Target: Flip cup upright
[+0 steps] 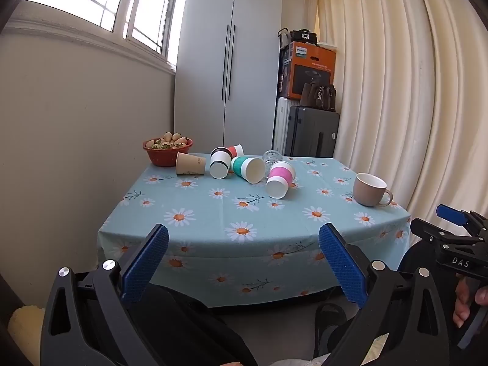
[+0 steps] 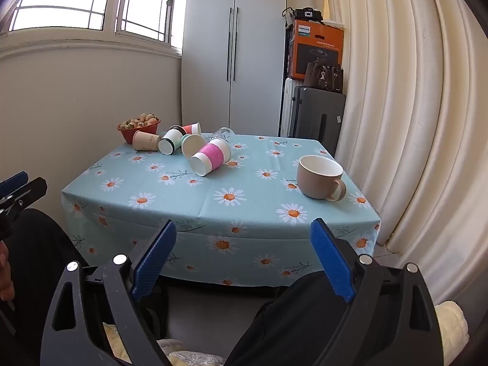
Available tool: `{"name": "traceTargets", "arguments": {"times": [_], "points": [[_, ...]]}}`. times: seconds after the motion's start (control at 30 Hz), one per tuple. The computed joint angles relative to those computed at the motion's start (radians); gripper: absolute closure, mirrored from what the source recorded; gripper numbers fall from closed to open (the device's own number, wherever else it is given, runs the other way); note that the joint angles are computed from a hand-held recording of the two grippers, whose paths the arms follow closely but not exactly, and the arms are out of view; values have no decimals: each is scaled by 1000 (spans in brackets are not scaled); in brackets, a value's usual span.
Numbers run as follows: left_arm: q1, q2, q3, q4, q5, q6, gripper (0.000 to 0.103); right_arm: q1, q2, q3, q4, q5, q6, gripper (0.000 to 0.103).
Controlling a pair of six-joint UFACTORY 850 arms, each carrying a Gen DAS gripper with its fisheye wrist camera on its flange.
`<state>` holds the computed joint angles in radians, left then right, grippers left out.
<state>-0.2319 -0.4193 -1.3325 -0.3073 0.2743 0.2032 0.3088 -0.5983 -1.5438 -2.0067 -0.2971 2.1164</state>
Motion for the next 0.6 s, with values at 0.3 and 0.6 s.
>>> {"name": "traceTargets", "arguments": {"times": [0.3, 0.6], "points": [[3, -3, -4, 9, -8, -8, 7, 0, -1, 1, -30, -2, 32, 15], [0, 3, -2, -7, -13, 8, 7, 1, -1, 0, -20, -3, 21, 15]]}}
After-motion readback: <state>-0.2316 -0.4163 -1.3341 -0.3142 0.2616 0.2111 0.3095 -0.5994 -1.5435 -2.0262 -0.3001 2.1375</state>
